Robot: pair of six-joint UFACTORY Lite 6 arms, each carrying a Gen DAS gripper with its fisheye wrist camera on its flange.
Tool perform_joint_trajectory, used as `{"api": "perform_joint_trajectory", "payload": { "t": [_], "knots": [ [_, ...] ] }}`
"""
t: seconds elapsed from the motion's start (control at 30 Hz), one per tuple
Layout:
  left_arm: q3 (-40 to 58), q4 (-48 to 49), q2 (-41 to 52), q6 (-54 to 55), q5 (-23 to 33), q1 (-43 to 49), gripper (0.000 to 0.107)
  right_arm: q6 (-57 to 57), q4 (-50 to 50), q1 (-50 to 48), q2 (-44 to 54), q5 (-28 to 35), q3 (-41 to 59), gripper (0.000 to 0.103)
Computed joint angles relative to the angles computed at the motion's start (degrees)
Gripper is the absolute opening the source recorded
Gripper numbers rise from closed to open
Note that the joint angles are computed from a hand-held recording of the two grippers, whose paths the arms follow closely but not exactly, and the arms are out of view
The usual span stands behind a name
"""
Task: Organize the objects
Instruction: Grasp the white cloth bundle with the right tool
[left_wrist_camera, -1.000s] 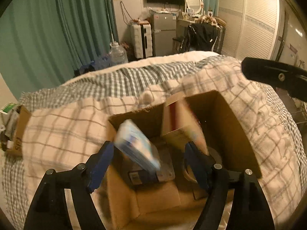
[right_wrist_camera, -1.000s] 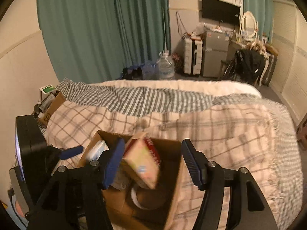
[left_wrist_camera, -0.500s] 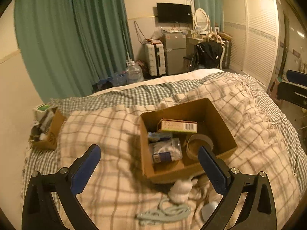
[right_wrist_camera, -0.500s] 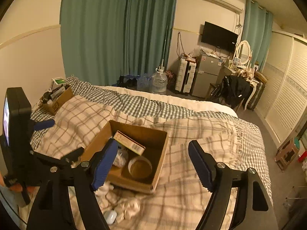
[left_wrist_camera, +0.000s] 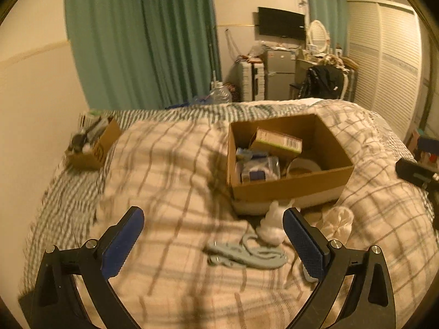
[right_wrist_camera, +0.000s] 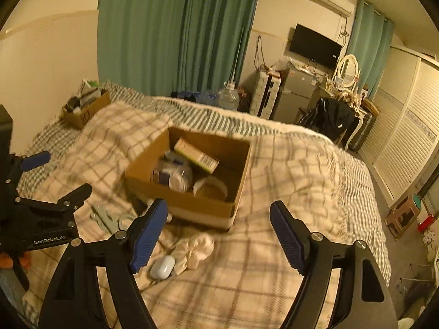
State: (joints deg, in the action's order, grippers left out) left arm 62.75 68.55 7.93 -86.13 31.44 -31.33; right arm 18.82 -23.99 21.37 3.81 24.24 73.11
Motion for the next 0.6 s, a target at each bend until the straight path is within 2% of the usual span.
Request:
{"api": "perform_joint_trajectory", "payload": {
  "t": [0.07, 0.13, 0.3, 0.43, 0.5, 0.6],
  "knots": [
    [-1.7, 3.5, 1.5, -6.0, -0.7, 0.1, 0.103, -2.0, 3.0, -0.3, 2.7, -1.4, -0.6, 0.077],
    [-2.2, 5.7, 3.9, -9.8, -1.5, 0.5, 0.103, 0.6, 0.7, -0.2, 6.2, -1.7, -0.3, 0.077],
    [-1.5, 6.6, 7.7, -11.2, -4.1, 2.0, 0.103, 1.9, -1.0, -1.0, 18.9, -0.8, 6.3, 0.077],
    [-1.4, 6.4, 9.6, -11.5, -4.6, 2.4, 0.103, -1.6, 3.0, -1.6, 29.0, 0.9, 12.9, 0.077],
    [-0.9, 5.4, 10.6, -10.7, -5.0, 2.7, 0.103, -6.5, 8.2, -1.9, 32.2, 1.8, 15.4, 0.075],
    [0.2, 3.5, 11.6, -9.1, -5.5, 3.1, 0.103, -12.8, 14.3, -2.0, 36.7, 3.7, 19.3, 0.062]
  ]
}}
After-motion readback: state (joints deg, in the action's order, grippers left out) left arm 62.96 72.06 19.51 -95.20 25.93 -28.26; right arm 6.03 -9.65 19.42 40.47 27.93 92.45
